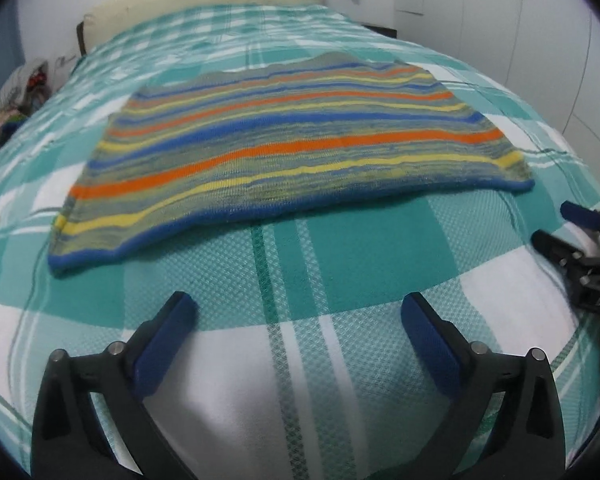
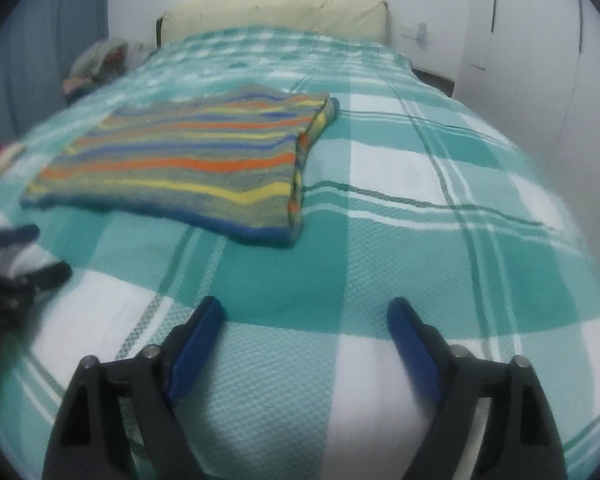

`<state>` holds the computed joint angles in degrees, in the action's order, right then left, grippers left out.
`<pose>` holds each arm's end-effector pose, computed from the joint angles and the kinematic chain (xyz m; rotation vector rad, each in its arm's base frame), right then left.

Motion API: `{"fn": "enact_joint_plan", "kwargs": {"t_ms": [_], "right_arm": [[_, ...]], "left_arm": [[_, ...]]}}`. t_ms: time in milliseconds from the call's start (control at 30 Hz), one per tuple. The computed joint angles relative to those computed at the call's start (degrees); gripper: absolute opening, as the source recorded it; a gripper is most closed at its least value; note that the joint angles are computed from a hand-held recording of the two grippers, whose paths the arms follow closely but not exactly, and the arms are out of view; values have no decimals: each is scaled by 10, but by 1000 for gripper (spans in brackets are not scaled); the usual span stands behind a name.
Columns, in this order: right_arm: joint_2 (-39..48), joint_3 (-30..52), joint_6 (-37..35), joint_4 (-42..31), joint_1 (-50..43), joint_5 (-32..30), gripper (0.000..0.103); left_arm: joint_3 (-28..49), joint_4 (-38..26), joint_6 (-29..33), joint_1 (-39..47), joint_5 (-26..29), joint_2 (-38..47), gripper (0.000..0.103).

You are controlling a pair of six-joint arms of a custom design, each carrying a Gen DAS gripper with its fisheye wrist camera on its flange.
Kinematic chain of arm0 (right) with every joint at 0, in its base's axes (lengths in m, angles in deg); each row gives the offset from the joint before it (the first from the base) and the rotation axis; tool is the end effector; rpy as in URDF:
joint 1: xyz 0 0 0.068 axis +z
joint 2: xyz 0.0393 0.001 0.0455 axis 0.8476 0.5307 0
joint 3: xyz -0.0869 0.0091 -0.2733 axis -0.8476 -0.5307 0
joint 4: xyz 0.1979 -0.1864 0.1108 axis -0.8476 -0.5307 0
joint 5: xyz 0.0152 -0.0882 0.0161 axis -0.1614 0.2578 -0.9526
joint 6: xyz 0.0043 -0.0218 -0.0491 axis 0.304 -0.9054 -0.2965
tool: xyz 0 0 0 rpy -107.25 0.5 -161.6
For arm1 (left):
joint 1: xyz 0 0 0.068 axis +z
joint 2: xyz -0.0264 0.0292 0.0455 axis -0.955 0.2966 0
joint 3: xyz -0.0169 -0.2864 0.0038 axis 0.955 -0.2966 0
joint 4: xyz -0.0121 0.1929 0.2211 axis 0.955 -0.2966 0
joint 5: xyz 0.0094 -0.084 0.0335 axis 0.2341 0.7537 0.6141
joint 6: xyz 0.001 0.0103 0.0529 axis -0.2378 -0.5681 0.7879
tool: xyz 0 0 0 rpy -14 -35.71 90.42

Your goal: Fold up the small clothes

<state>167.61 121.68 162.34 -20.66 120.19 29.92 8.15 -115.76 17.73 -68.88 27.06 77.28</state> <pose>0.1549 0.2422 0.1805 0.3533 2.3743 -0.2159 0.2918 0.0053 0.2067 0.7468 2.3491 -0.2666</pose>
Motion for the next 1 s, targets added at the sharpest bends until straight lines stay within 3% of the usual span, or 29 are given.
{"fn": "enact_joint_plan", "kwargs": {"t_ms": [1000], "right_arm": [[27, 18, 10, -25, -9, 0, 94]], "left_arm": [[-18, 7, -1, 2, 3, -16, 103]]}}
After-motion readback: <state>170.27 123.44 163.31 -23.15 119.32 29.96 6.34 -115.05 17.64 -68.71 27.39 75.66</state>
